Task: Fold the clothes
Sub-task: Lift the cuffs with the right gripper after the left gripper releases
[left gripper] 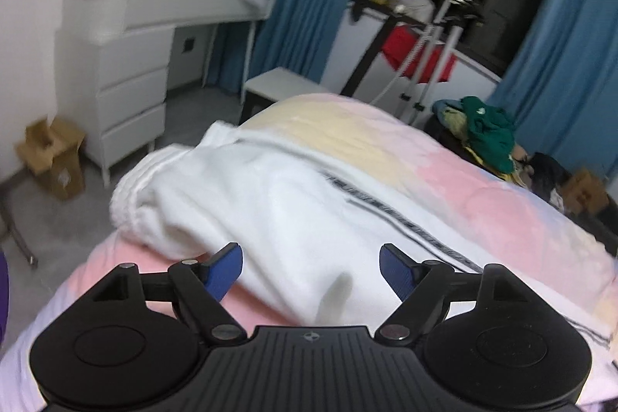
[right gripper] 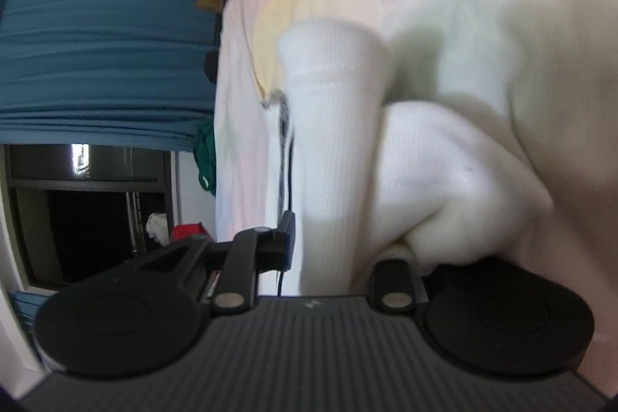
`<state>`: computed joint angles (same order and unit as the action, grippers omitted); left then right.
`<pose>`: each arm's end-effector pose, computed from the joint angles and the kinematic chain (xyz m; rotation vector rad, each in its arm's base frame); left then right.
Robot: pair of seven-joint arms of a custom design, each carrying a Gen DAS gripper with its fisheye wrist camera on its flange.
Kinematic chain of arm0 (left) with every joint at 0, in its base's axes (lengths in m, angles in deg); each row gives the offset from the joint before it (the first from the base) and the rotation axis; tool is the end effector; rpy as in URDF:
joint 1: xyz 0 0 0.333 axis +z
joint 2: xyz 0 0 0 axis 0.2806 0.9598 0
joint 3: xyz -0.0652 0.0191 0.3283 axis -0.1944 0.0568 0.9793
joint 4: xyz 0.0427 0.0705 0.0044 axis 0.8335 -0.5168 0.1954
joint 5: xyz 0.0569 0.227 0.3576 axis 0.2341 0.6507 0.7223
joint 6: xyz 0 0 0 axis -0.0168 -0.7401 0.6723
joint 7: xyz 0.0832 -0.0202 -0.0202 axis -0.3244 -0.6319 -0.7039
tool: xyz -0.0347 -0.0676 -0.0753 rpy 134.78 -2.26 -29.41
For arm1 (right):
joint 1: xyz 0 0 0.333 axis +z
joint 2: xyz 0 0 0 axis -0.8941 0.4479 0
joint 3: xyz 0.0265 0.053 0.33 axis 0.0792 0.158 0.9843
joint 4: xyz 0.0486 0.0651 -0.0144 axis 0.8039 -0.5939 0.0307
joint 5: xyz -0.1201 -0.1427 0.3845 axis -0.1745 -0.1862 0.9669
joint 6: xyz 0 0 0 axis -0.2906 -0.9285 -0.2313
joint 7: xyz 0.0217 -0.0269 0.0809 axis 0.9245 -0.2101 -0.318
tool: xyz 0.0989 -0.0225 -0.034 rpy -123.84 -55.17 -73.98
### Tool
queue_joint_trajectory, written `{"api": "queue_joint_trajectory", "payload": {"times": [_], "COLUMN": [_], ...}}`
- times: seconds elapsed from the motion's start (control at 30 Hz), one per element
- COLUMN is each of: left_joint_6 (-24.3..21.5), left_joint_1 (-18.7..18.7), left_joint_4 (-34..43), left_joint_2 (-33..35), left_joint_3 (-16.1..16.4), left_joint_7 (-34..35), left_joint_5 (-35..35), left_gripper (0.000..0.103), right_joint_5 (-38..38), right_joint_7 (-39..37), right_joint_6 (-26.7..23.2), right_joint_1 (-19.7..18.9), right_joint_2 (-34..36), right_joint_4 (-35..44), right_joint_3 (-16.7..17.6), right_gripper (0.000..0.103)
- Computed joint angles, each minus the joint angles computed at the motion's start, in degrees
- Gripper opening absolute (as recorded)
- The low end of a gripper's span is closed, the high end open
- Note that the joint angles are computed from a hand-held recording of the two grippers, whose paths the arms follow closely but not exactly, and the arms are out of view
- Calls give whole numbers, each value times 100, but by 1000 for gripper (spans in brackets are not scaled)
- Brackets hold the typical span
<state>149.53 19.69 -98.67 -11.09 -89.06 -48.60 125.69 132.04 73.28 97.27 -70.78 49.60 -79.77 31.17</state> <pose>0.4577 -0.0982 0.4491 -2.1864 0.6590 -0.6947 0.8754 0.0169 0.3116 -0.5879 1.9128 0.3095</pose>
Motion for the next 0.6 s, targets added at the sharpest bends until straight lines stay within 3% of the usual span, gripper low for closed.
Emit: {"api": "queue_joint_trajectory", "payload": {"times": [0.13,0.27,0.4,0.6], "left_joint_6": [47,127,270,-149], "left_joint_1": [-58,-283,-607,-1174], "left_joint_4": [581,1324,2128,2894], "left_joint_2": [595,1484,2490,3412], "left_joint_3": [-76,4,208,521], "left_joint_7": [126,324,538,1055], "left_joint_5": [340,663,793,887], "left_gripper": [81,81,81,82], "right_joint_5": [-101,-436,-432,-897], "right_joint_7": [-260,444,483,888], "right_joint_6": [492,175,111,24], "right_joint_1": [85,183,92,295], "right_joint_2": [-24,143,308,444], "right_joint_4": [17,242,405,704], "right_joint_3": [-21,-298,-110,-365], "right_gripper": [28,27,27,22]}}
